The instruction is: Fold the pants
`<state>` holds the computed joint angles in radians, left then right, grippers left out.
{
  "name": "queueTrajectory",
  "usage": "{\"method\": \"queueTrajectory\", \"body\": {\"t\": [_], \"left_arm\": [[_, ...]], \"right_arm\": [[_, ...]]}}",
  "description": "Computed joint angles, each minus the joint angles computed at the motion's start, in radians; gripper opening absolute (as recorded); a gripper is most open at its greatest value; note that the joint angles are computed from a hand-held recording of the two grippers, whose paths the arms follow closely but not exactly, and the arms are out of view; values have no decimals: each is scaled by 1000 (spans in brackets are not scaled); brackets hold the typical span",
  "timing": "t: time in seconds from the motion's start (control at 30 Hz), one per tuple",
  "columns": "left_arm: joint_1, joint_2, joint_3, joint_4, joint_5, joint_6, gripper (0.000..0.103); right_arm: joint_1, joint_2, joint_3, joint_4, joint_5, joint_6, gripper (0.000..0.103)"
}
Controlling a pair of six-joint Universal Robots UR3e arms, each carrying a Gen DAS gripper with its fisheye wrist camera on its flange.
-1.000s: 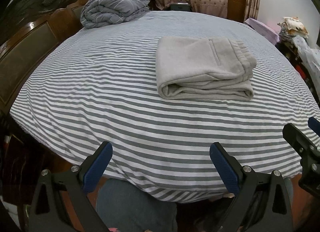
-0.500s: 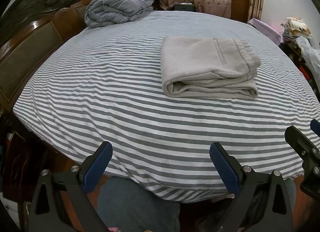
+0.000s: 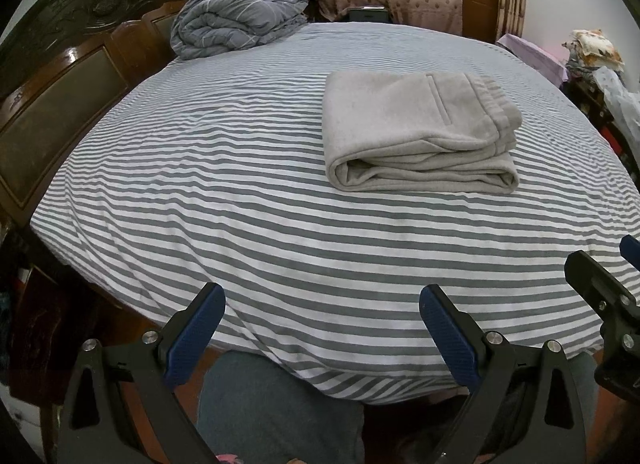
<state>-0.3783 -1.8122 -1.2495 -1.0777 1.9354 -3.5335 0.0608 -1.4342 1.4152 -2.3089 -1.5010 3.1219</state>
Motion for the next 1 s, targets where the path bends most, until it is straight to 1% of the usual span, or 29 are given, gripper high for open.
{"method": "queueTrajectory", "body": {"t": [0.2,0.57,0.7,1.0], "left_arm": [[-6,-1,2,-6,12,-10,97],[-6,4,-9,-5,6,-11,97],[-21,0,-17,0,35,-24,97],[-25,-7,-15,2,37,-24,97]], "right_arm": [[0,-1,9,-5,1,8,102],[4,2,12,-2,3,18,102],[4,2,12,-2,2,20,102],[9,4,15,-3,-3,25,102]]}}
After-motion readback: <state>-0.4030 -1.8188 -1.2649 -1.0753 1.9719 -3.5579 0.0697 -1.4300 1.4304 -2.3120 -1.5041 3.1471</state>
